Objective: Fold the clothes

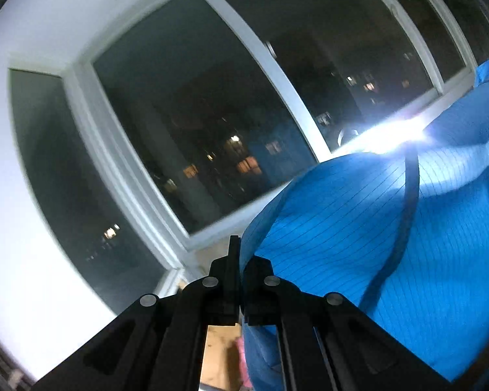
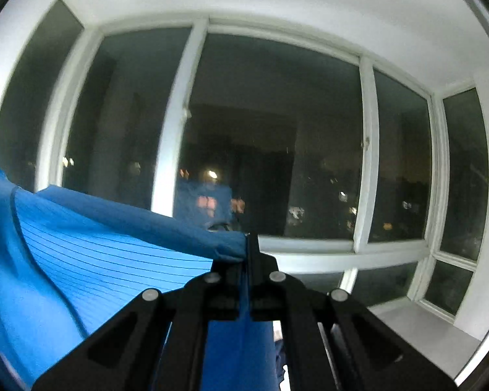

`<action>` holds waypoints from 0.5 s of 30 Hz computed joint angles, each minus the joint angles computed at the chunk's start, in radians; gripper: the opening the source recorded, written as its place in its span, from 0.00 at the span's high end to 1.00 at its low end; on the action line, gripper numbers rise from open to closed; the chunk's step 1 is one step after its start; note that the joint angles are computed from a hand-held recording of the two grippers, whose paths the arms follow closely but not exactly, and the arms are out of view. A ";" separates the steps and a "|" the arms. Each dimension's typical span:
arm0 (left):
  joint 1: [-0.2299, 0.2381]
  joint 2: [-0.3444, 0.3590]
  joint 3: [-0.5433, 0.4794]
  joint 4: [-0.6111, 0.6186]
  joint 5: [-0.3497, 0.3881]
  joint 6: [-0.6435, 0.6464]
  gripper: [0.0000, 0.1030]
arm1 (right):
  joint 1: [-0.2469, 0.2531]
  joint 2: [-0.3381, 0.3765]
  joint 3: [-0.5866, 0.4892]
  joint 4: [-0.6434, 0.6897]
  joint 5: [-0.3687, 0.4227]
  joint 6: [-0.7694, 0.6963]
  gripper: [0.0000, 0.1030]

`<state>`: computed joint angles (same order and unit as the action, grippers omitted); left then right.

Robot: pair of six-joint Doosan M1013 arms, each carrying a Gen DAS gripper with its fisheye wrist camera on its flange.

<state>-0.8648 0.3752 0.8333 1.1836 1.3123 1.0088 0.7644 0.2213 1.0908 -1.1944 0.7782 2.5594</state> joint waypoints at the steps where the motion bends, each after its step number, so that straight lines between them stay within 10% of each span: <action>1: 0.034 0.023 -0.017 -0.049 -0.022 0.017 1.00 | -0.016 0.031 -0.034 0.053 0.006 -0.034 0.98; 8: 0.240 0.297 -0.324 -0.334 -0.064 0.194 1.00 | -0.105 0.349 -0.419 0.317 0.151 -0.285 0.98; 15: 0.305 0.618 -0.757 -0.451 0.050 0.366 1.00 | -0.164 0.708 -0.904 0.438 0.394 -0.506 0.98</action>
<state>-0.5599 0.9929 0.0760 0.7323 1.3622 1.3749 0.6002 0.9293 0.1872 -0.7560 1.1725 2.0537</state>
